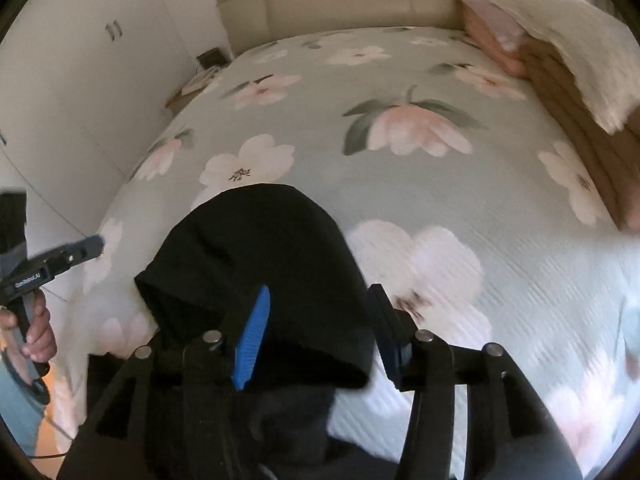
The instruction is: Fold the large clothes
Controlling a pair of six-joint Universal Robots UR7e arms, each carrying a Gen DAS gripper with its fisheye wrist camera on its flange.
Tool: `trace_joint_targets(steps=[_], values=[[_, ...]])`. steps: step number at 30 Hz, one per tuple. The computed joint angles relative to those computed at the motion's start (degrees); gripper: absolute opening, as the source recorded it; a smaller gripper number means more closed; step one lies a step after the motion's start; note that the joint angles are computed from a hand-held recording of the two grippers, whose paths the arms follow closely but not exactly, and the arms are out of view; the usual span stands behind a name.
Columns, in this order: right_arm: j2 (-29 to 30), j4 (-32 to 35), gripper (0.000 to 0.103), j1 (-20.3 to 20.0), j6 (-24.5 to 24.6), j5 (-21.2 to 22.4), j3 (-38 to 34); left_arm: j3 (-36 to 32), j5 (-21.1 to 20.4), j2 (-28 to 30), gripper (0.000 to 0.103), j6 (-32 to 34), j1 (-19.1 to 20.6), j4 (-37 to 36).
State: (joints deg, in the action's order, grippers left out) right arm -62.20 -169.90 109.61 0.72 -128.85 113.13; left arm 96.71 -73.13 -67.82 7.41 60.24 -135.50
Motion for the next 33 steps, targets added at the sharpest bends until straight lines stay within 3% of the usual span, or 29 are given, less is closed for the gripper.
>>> trace_joint_targets(steps=[4, 6, 8, 9, 11, 14, 19, 22, 24, 26, 28, 33], values=[[4.76, 6.64, 0.053, -2.85, 1.08, 0.54, -1.84, -2.98, 2.77, 6.80, 0.020, -2.82, 1.26, 7.56], [5.93, 5.79, 0.053, -5.23, 0.53, 1.14, 1.03, -2.69, 4.84, 8.35, 0.020, -6.04, 3.42, 12.16], [5.44, -1.20, 0.051, -5.60, -3.23, 2.18, 4.37, -1.32, 0.12, 7.14, 0.019, -8.07, 5.96, 9.57], [5.01, -1.77, 0.049, -5.75, -2.42, 2.33, 4.81, -1.62, -2.10, 6.72, 0.018, -9.13, 6.88, 9.45], [4.14, -0.45, 0.049, -5.54, -0.12, 2.38, 4.60, -1.56, -2.80, 5.81, 0.014, -10.33, 7.12, 8.61], [2.20, 0.27, 0.049, -3.52, -1.14, 1.35, 4.90, 2.29, -0.95, 2.43, 0.014, -5.11, 4.53, 3.46], [-1.26, -3.89, 0.049, -1.98, -2.30, 1.26, 6.68, 3.35, -5.96, 0.29, 0.017, -2.84, 3.59, -1.18], [-0.26, 0.69, 0.049, -4.58, 2.02, 1.26, 5.61, 0.45, -1.27, 3.63, 0.018, -6.69, 4.49, 3.53], [0.96, 4.88, 0.049, -7.28, 4.39, 4.37, 4.77, -1.41, 1.22, 7.08, 0.017, -10.03, 5.49, 9.04], [0.51, 0.99, 0.049, -9.13, 3.66, 7.74, 6.87, -1.46, -0.24, 7.02, 0.017, -9.98, 6.17, 8.85], [-0.49, 1.14, 0.048, -9.84, 3.99, 9.77, 7.27, -3.18, -1.31, 7.16, 0.017, -10.97, 6.39, 11.27], [-2.91, 3.93, 0.052, -8.80, 0.21, 9.51, 6.31, -0.13, -0.73, 2.58, 0.018, -4.15, 4.37, 5.67]])
